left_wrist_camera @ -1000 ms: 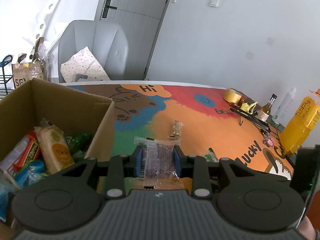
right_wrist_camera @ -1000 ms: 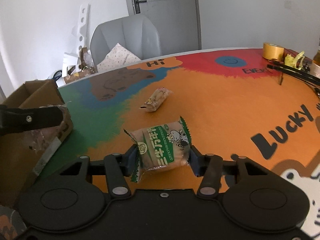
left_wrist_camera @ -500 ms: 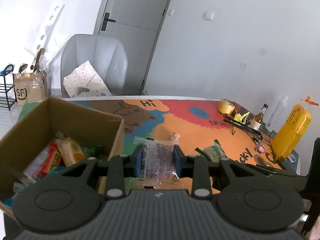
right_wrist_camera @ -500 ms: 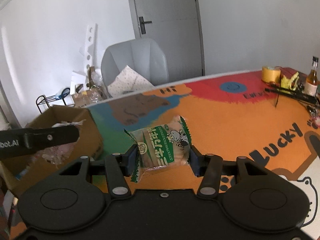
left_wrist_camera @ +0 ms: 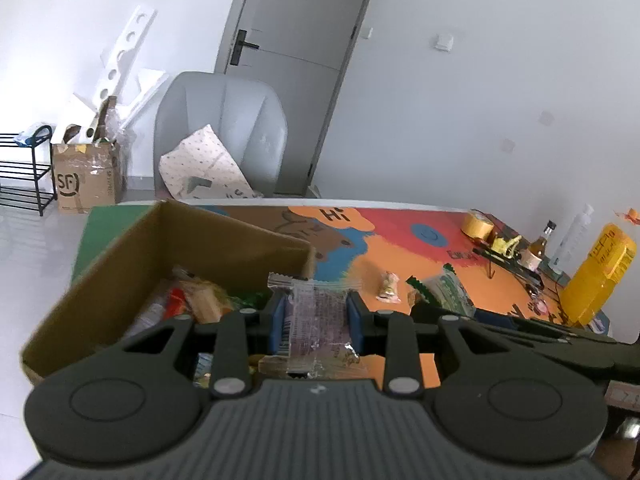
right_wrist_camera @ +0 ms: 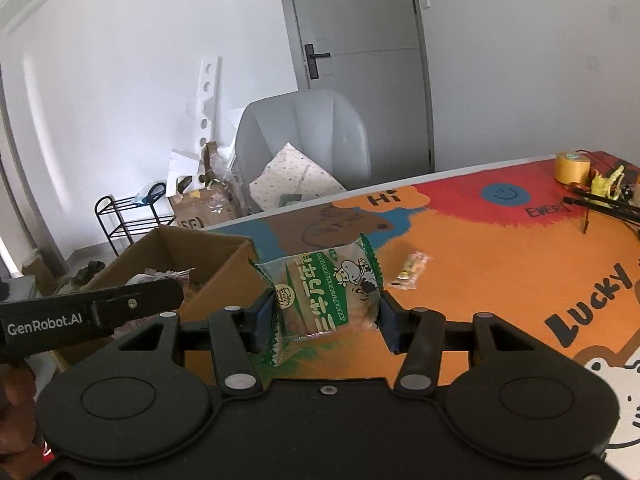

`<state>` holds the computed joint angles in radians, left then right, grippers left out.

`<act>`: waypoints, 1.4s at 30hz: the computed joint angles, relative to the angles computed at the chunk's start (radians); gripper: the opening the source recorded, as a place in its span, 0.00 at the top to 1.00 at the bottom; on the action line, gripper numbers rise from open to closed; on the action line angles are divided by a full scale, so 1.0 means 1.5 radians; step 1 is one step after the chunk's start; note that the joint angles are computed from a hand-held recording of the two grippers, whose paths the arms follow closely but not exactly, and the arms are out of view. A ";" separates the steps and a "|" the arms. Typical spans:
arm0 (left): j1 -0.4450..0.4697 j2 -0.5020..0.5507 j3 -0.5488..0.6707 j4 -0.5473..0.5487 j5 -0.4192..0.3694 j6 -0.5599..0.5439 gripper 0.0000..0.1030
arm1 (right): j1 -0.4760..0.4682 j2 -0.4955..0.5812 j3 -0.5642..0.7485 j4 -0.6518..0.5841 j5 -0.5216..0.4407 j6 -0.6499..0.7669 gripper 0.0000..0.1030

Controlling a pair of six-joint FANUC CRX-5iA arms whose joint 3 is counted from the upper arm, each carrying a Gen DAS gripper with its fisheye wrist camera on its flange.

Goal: Organize snacks
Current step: 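Carry both packets into the cardboard box and open both grippers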

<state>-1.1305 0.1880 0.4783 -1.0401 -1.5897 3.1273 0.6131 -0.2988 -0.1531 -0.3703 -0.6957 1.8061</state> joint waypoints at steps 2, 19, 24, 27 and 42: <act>-0.005 -0.007 -0.004 -0.006 -0.009 0.001 0.70 | 0.008 0.000 0.003 -0.003 0.000 -0.005 0.51; 0.006 -0.085 -0.085 0.019 -0.022 0.019 0.69 | 0.099 0.005 0.015 0.035 0.011 -0.050 0.51; 0.019 -0.106 -0.110 0.033 -0.011 0.020 0.69 | 0.117 0.012 0.017 0.048 0.013 -0.063 0.51; 0.025 -0.122 -0.127 0.034 0.003 0.031 0.67 | 0.118 0.018 0.025 0.036 0.007 -0.053 0.51; 0.011 -0.154 -0.148 0.005 -0.058 0.059 0.55 | 0.141 0.047 0.059 0.035 0.003 -0.050 0.51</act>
